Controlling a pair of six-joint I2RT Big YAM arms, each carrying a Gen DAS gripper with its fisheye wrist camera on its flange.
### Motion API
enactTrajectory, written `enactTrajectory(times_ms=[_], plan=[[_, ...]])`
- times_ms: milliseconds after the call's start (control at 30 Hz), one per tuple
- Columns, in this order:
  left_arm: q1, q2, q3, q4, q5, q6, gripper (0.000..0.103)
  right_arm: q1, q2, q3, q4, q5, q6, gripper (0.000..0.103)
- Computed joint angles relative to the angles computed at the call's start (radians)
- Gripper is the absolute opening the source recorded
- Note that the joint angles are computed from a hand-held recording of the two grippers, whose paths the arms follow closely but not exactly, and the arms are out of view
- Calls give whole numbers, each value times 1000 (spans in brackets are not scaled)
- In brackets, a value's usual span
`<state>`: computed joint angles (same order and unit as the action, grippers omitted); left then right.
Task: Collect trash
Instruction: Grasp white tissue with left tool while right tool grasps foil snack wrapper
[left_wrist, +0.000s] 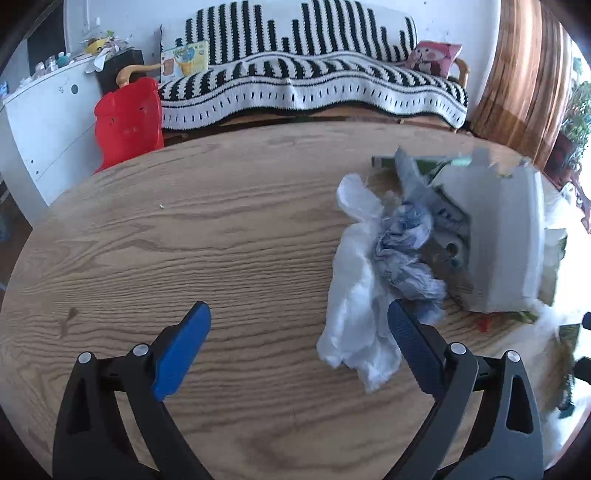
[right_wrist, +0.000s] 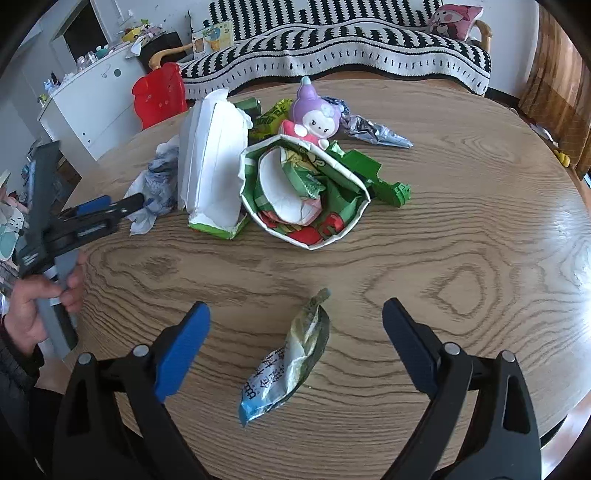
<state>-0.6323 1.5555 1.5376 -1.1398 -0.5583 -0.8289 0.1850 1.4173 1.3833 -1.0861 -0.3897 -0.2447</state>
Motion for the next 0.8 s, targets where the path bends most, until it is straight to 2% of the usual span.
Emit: enactTrajectory(times_ms=[67, 133, 167, 200, 233, 267, 333, 367, 400, 600, 800], plan=[[4, 7, -5, 0, -1, -16, 84, 3, 3, 1, -1, 1, -6, 91], [18, -3, -24, 28, 33, -29, 73, 12, 12, 11, -7, 6, -8, 87], [19, -7, -27, 36, 26, -33, 61, 16, 14, 12, -9, 9, -11, 84], [21, -8, -24, 38, 38, -33, 42, 20, 14, 10, -10, 13, -13, 79], [19, -6, -19, 32, 43, -31, 31, 24, 13, 7, -13, 18, -21, 75], [16, -1, -6, 15, 53, -32, 12, 31, 14, 6, -14, 27, -24, 67], [9, -8, 7, -2, 49, -51, 8, 49, 15, -1, -13, 67, -37, 44], [3, -11, 18, -17, 35, -62, 7, 58, 7, -13, 5, 93, -36, 25], [-2, -11, 29, -38, 19, -75, 6, 61, 1, -17, 10, 107, -42, 19], [-30, -31, 81, -148, -89, -168, 6, 38, -35, -24, 26, 80, -51, 14], [-60, -39, 127, -181, -130, -223, 6, -30, -45, 5, 17, 36, -55, 14]])
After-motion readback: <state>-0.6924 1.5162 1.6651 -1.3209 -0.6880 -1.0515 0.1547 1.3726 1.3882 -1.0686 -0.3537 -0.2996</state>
